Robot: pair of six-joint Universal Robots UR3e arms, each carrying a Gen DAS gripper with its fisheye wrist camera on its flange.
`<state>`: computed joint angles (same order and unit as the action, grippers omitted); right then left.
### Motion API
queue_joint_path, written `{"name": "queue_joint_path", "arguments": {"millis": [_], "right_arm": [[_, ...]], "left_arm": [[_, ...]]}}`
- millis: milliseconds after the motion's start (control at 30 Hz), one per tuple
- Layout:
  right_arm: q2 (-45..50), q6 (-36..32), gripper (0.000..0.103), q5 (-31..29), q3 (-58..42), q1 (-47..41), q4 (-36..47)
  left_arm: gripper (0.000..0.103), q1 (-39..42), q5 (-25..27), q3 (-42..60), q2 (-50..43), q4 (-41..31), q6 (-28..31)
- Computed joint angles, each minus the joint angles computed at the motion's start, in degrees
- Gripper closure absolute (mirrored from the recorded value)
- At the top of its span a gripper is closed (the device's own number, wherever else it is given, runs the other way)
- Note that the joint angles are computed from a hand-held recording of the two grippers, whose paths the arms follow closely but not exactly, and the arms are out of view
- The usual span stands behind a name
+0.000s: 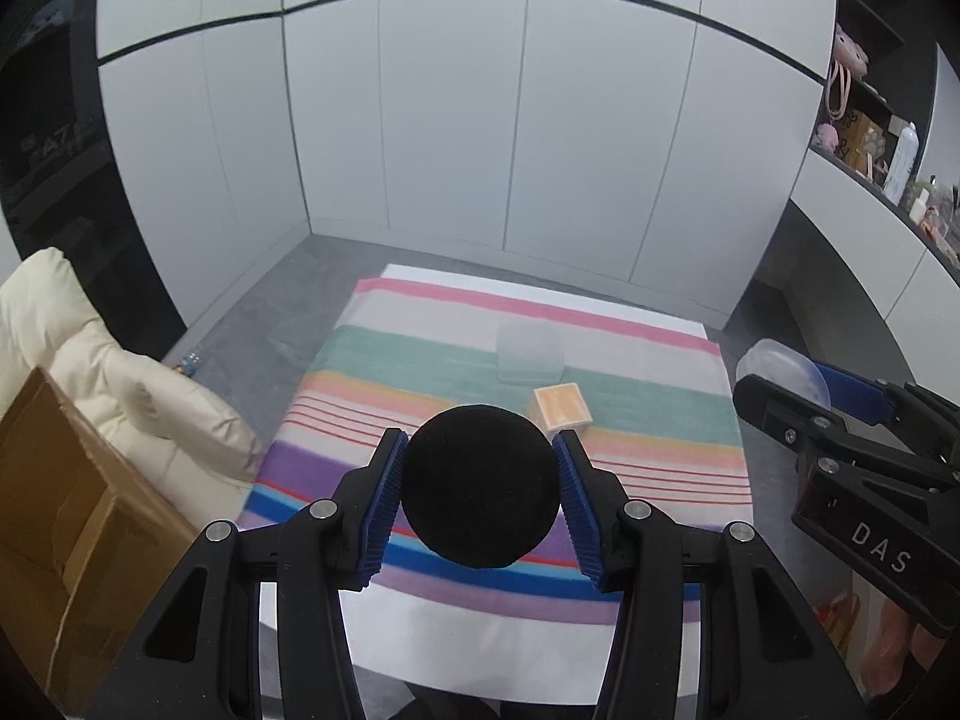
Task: Organize objects
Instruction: 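Lift and carry the puff and lens case with both tools over the box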
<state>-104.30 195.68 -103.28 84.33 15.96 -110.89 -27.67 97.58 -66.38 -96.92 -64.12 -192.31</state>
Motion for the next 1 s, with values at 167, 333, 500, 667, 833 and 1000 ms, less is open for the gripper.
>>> {"name": "queue_joint_path", "arguments": {"millis": [167,333,500,667,833,1000], "right_arm": [[2.3,2.9,0.044,-2.4,-2.9,4.9,0.5],[6.0,4.4,0.044,-4.1,-4.8,9.5,-1.5],[9.9,4.9,0.044,-4.6,-5.1,12.8,-3.8],[12.8,5.6,0.044,-3.9,-5.9,14.0,-5.4],[16.1,5.1,0.044,-4.7,-8.5,15.8,-5.4],[20.5,5.3,0.044,-4.4,-13.0,17.8,-5.1]], "left_arm": [[0.052,1.6,0.7,-4.8,5.6,0.5,0.4],[0.052,5.0,0.2,-12.0,11.8,3.2,2.2],[0.052,10.0,-2.2,-17.1,16.4,2.6,2.9],[0.052,14.5,-4.4,-20.1,19.7,2.0,3.9],[0.052,18.9,-7.1,-22.4,22.3,1.4,5.4],[0.052,22.6,-9.0,-24.3,24.2,1.0,6.8]]}}
